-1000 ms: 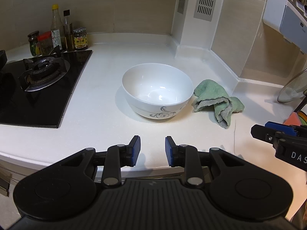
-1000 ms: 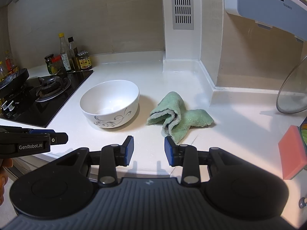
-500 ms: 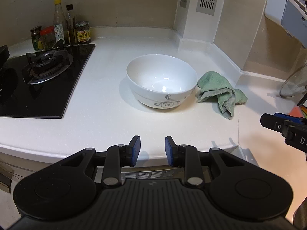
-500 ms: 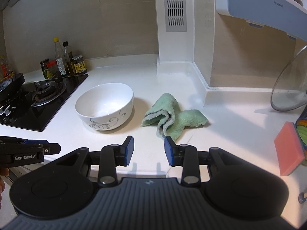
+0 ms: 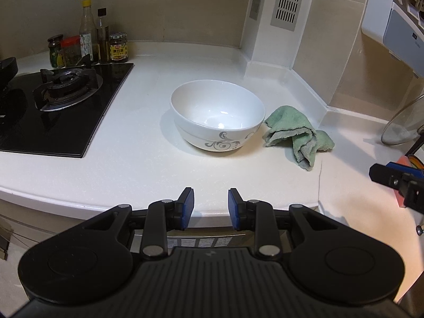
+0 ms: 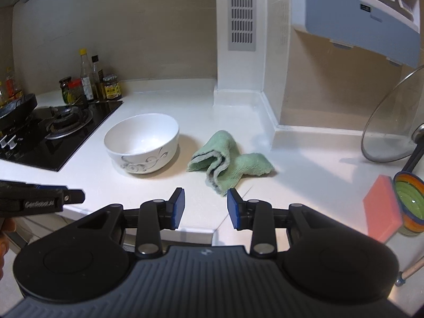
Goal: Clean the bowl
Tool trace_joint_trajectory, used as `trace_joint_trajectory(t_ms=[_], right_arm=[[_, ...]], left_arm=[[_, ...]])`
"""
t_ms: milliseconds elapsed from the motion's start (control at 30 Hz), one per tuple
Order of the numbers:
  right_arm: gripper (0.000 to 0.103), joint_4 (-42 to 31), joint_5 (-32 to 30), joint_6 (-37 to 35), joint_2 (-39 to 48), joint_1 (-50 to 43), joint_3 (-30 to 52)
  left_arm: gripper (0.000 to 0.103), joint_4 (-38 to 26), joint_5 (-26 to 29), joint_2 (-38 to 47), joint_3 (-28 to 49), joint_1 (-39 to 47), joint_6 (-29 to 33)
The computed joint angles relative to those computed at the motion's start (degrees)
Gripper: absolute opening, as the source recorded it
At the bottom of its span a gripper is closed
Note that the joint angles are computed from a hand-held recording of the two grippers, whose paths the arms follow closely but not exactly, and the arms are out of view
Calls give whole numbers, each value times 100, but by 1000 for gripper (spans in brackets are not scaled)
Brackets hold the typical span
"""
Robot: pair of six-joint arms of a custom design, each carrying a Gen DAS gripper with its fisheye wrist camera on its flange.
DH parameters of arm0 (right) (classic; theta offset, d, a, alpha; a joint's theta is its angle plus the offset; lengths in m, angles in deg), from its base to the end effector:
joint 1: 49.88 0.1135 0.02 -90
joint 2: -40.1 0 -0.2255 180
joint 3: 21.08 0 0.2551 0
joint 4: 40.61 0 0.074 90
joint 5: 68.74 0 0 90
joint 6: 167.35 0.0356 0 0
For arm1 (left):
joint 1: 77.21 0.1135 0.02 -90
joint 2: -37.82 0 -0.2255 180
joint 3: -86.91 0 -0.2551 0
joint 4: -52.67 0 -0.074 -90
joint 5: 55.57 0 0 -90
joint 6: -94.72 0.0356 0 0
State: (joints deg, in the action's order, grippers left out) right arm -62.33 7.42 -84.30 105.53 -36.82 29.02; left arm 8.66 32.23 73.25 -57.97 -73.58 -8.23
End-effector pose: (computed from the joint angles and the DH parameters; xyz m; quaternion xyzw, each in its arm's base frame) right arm 0.2503 0.0668 0.1857 -0.2073 0.8658 0.1313 0.4362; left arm 0.1693 0.0121 0.1663 -0.1402 0.9107 -0.0139 0.3882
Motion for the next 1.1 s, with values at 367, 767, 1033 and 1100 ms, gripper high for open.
trace_joint_trajectory(t_ms=[367,767,1033,1100], right_arm=[[30,-154,-143,-173,39,172,112],[30,172,410,-23,1643,413,1036],[30,262,703,350,3136,481,2193],[31,257,670,326,3467,489,2528]], left_arm=[[34,-91,-43,-96,24,-20,18],[34,1260,436,1978,497,469,531],[34,1521,897,3286,1311,1041,1137],[34,1535,844,3472,1519,1182,1120]])
